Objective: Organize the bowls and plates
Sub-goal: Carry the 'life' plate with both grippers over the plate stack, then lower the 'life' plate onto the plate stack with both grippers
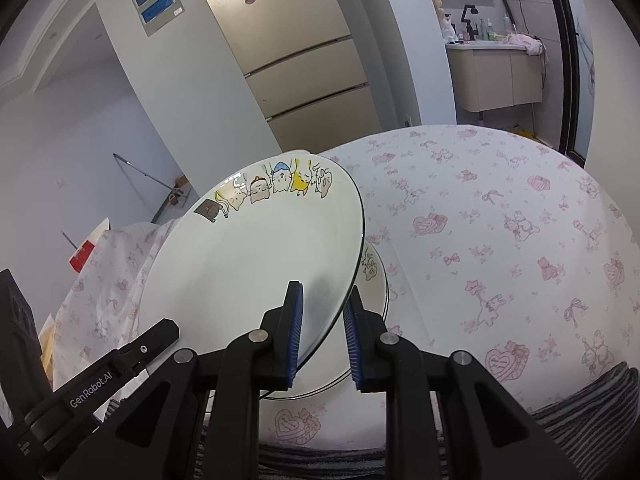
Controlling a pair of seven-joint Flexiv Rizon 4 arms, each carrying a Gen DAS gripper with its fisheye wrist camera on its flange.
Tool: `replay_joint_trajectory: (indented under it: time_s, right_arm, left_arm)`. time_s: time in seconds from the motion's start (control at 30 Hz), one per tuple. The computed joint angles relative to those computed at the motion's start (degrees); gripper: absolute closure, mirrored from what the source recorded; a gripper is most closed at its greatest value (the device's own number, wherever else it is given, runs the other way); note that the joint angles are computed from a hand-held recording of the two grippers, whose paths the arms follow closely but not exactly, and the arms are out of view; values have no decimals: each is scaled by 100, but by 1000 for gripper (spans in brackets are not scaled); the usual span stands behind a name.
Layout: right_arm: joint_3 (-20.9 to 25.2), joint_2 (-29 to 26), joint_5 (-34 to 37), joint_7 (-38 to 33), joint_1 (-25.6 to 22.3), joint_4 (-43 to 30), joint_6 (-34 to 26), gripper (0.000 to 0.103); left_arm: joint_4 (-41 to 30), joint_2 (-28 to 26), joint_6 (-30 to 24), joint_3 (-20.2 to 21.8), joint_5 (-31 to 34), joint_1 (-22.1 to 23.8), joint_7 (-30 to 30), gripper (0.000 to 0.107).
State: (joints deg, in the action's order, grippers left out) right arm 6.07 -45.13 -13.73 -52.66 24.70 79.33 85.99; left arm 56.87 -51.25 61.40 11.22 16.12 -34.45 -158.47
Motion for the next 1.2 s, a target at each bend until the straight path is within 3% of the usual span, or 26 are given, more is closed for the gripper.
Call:
replay_joint_trajectory:
  time_s: [1.2]
  right_arm:
    - [342,-537,381,-376,-64,-569,-724,81]
  left_arm:
    - [-141,-319,-418,-143,-264,168,290,88]
